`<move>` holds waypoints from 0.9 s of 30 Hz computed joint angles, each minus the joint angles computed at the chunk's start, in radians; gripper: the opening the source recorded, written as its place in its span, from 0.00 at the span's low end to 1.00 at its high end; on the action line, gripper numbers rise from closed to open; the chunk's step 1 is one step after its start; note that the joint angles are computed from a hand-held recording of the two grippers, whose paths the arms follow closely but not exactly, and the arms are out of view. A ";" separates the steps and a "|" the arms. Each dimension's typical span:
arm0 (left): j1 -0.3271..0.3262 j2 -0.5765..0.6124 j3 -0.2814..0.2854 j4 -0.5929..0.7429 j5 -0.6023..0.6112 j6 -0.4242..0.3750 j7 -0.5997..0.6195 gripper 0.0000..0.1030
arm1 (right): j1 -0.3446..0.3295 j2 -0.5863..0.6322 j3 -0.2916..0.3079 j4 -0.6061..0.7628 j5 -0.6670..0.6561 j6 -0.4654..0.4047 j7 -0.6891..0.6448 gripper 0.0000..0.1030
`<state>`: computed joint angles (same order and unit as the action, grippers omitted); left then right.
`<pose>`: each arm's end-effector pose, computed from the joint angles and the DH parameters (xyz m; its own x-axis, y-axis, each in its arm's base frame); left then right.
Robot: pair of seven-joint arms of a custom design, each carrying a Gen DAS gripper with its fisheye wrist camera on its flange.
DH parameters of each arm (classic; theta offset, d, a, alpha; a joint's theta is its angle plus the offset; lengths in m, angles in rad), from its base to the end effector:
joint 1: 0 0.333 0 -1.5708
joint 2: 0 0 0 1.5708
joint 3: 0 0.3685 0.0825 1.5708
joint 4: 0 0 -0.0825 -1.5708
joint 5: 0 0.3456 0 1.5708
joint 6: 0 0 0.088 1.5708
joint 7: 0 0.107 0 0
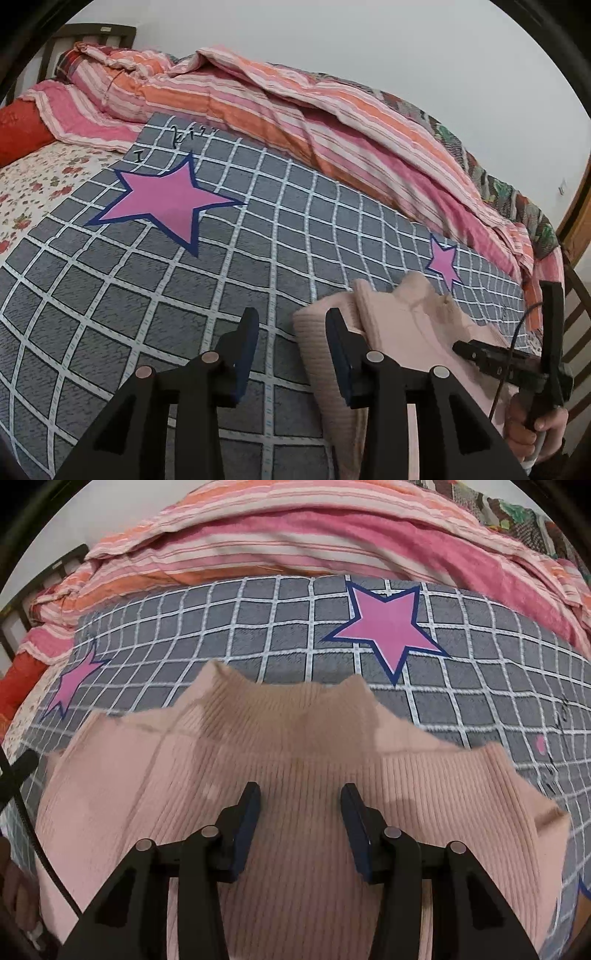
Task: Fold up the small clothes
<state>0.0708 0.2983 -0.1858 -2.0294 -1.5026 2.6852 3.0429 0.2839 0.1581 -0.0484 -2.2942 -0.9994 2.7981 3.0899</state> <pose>0.5946 -0.0285 0.3937 -0.3869 -0.8424 0.3752 -0.7162 0.0182 -0.6976 0.5015 0.1616 0.3850 -0.3653 -0.9304 -0.0301 -0.7765 0.3224 -0.5415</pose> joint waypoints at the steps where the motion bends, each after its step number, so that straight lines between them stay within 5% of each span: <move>1: 0.006 -0.008 -0.001 -0.007 0.001 -0.021 0.001 0.36 | 0.015 -0.018 0.006 -0.010 -0.012 -0.031 0.013 0.44; 13: 0.035 -0.095 0.037 -0.114 -0.001 -0.192 0.031 0.52 | 0.094 -0.128 0.148 -0.087 -0.100 -0.259 0.217 0.42; 27: 0.088 -0.184 0.113 -0.347 0.061 -0.401 0.115 0.56 | 0.182 -0.183 0.237 -0.196 -0.210 -0.366 0.484 0.40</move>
